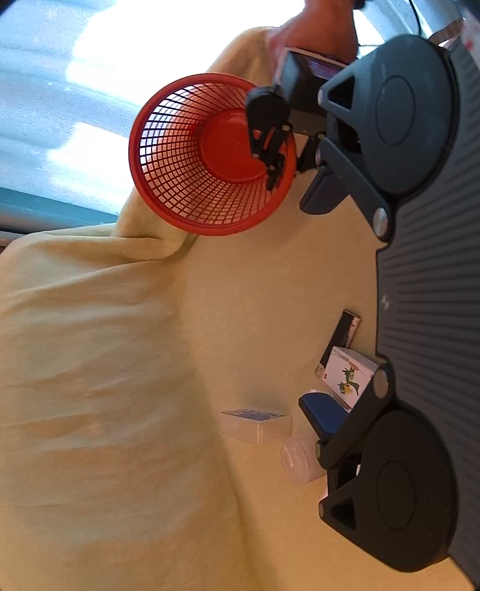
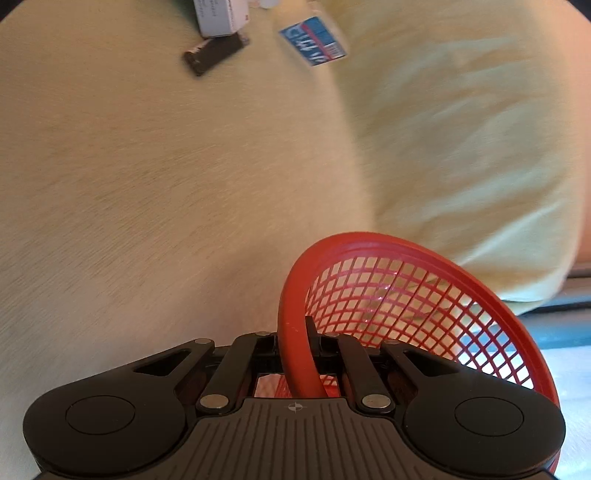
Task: Organize objects
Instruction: 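Move the left gripper toward the pile of items on the sofa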
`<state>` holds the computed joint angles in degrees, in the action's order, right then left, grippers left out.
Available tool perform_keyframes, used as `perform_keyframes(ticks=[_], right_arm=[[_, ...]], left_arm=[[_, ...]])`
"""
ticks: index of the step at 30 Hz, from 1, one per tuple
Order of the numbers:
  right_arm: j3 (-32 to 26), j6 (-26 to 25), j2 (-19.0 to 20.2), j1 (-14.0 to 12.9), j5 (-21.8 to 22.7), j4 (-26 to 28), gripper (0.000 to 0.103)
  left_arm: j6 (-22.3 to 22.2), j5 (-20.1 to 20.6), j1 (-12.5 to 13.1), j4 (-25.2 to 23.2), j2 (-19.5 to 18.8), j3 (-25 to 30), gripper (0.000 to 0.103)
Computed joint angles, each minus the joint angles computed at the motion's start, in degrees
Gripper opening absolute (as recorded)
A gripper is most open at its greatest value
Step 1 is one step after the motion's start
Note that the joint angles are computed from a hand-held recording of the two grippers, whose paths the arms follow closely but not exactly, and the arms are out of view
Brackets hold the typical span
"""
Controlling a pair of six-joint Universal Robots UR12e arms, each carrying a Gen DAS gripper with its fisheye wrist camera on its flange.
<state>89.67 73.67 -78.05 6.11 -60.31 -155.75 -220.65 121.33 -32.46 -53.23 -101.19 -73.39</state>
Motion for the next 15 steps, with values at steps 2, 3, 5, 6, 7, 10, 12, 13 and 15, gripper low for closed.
perform_keyframes(ticks=[2, 3, 5, 6, 7, 10, 12, 13, 15], right_arm=[[1.5, 2.1, 1.0, -0.3, 2.5, -5.3, 0.002], [1.9, 3.1, 1.5, -0.4, 3.6, -7.1, 0.002], [2.9, 5.5, 2.7, -0.6, 5.6, -12.5, 0.002], [3.2, 7.1, 3.4, -0.5, 6.1, -15.1, 0.002], [3.5, 9.3, 4.2, -0.4, 6.5, -18.2, 0.002], [3.8, 14.8, 5.4, 0.0, 6.7, -24.3, 0.002], [3.5, 18.0, 6.2, 0.5, 6.3, -26.7, 0.002], [4.9, 19.7, 5.4, 0.6, 5.9, -28.5, 0.002], [5.1, 22.3, 5.5, 1.1, 4.9, -30.2, 0.002]], left_arm=[[1.6, 1.0, -0.2, 3.0, 0.0, -1.1, 0.101], [2.4, 1.6, -0.3, 4.5, -0.1, -1.6, 0.101], [3.7, 2.0, -0.4, 7.2, 0.0, -2.7, 0.101], [4.3, 2.2, -0.4, 8.6, 0.1, -3.3, 0.101], [5.1, 2.5, -0.5, 9.8, 0.1, -3.8, 0.101], [7.3, 2.9, -0.4, 11.0, 0.2, -4.9, 0.101], [7.9, 3.1, -0.5, 12.2, 0.4, -5.7, 0.101], [8.1, 3.0, -0.4, 12.3, 0.5, -6.1, 0.101], [9.0, 3.5, -0.5, 13.4, 0.7, -6.6, 0.101]])
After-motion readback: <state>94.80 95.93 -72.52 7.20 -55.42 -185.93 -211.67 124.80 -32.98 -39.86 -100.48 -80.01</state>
